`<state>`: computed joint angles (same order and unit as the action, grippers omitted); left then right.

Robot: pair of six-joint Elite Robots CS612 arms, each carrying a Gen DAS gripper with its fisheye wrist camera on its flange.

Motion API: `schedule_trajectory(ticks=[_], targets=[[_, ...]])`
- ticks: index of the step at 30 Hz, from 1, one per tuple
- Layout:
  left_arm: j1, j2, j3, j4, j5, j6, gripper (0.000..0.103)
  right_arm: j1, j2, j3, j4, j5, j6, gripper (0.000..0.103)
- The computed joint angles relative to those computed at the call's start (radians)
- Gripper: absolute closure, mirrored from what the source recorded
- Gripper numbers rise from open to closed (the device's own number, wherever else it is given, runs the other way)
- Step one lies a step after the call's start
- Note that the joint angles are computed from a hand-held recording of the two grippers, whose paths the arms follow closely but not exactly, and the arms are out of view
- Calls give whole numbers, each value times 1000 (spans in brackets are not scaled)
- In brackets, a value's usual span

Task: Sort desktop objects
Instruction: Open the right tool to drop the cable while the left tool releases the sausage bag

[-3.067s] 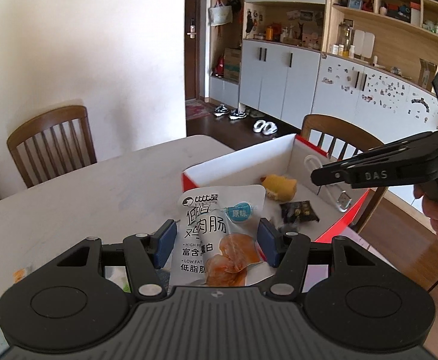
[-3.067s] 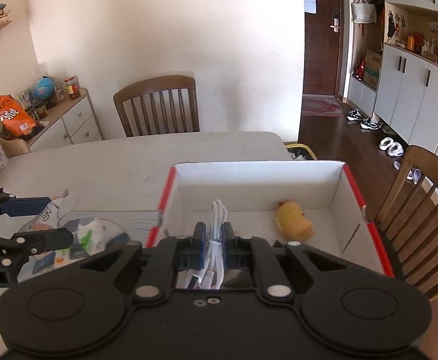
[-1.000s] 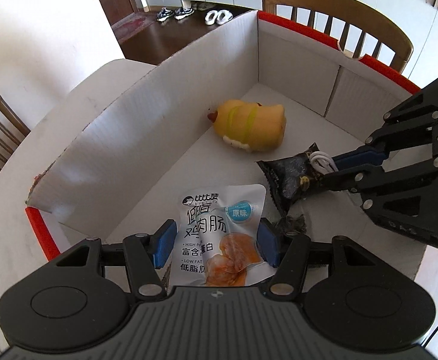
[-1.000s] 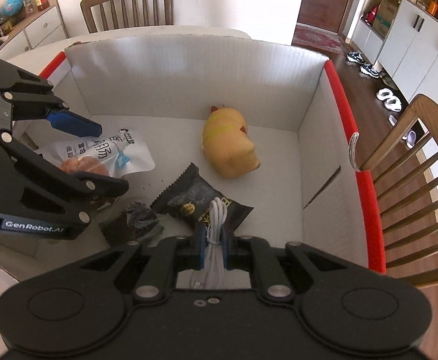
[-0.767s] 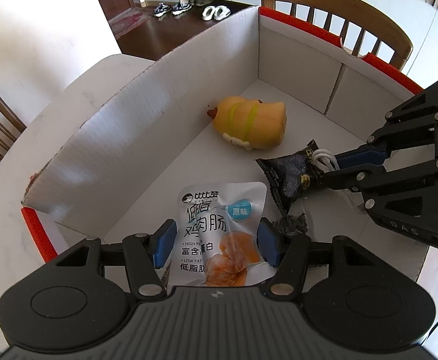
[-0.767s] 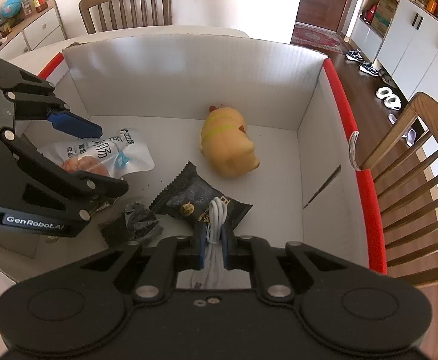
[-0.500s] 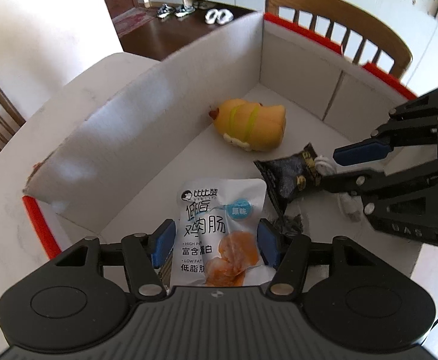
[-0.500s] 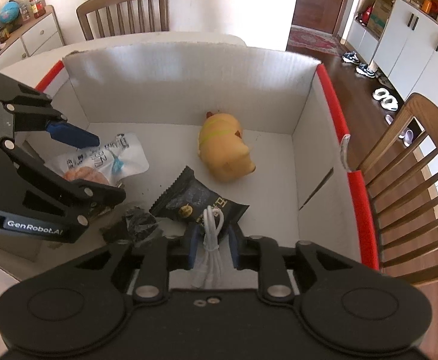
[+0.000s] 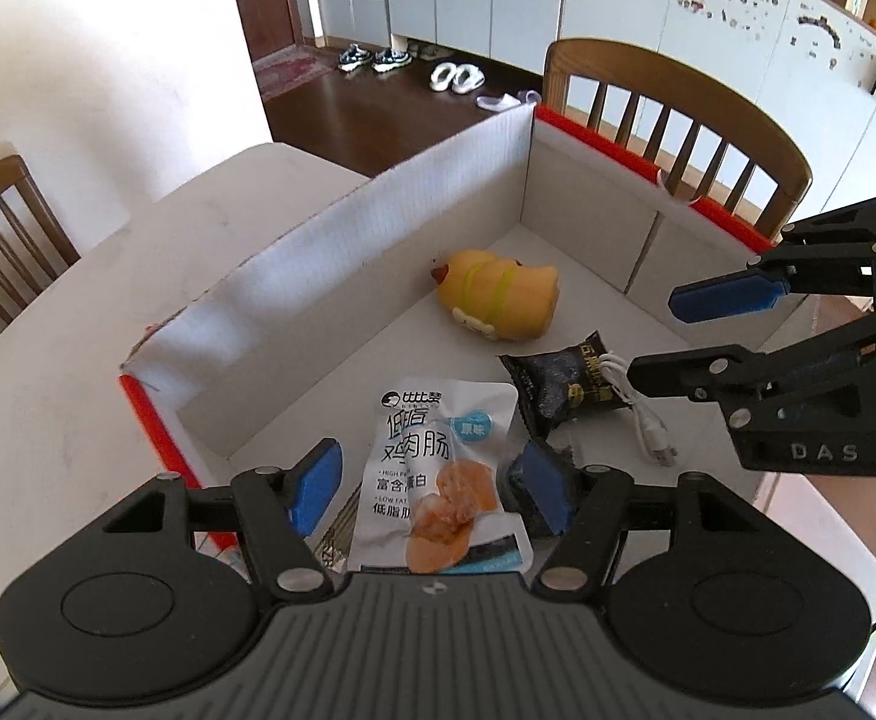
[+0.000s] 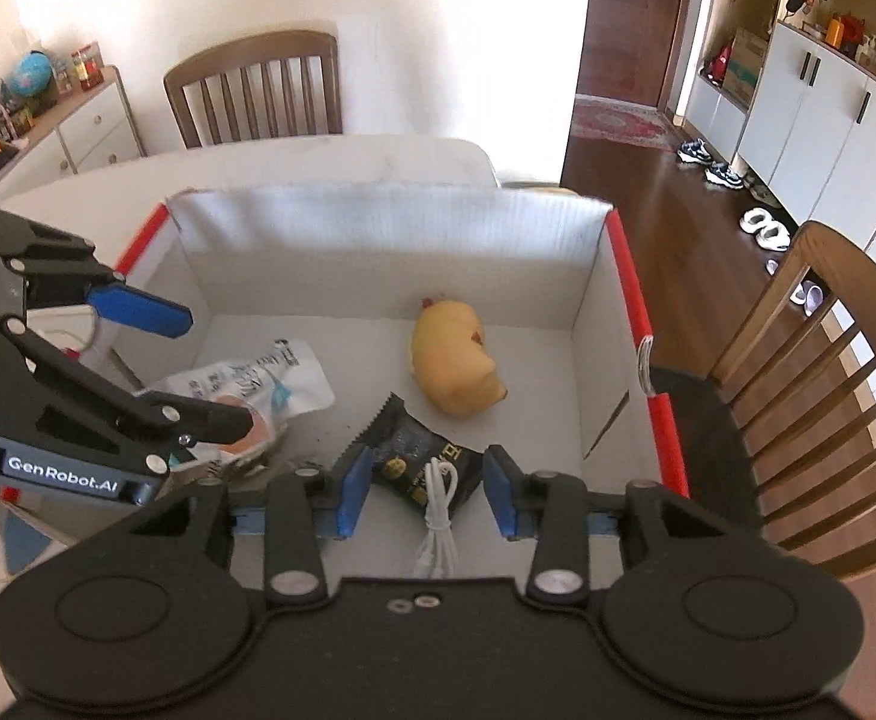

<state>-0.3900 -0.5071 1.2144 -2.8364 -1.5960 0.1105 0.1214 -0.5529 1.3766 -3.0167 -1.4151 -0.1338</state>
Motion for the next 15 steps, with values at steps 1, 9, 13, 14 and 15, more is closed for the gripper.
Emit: schedule_trajectory(ticks=[1, 9, 13, 14, 15], targets=[[0, -6, 10, -11, -3, -3, 37, -1, -4, 6, -5, 8, 5, 61], [2, -49, 88, -96, -12, -32, 37, -2, -32, 53, -61, 31, 31, 54], [5, -68, 126, -135, -15, -47, 31, -2, -40, 70, -90, 43, 49, 37], [6, -72, 136, -149, -19, -52, 26, -1, -41, 75, -104, 47, 53, 32], [7, -75, 143, -161, -23, -56, 24, -1, -43, 81, -118, 50, 59, 31]])
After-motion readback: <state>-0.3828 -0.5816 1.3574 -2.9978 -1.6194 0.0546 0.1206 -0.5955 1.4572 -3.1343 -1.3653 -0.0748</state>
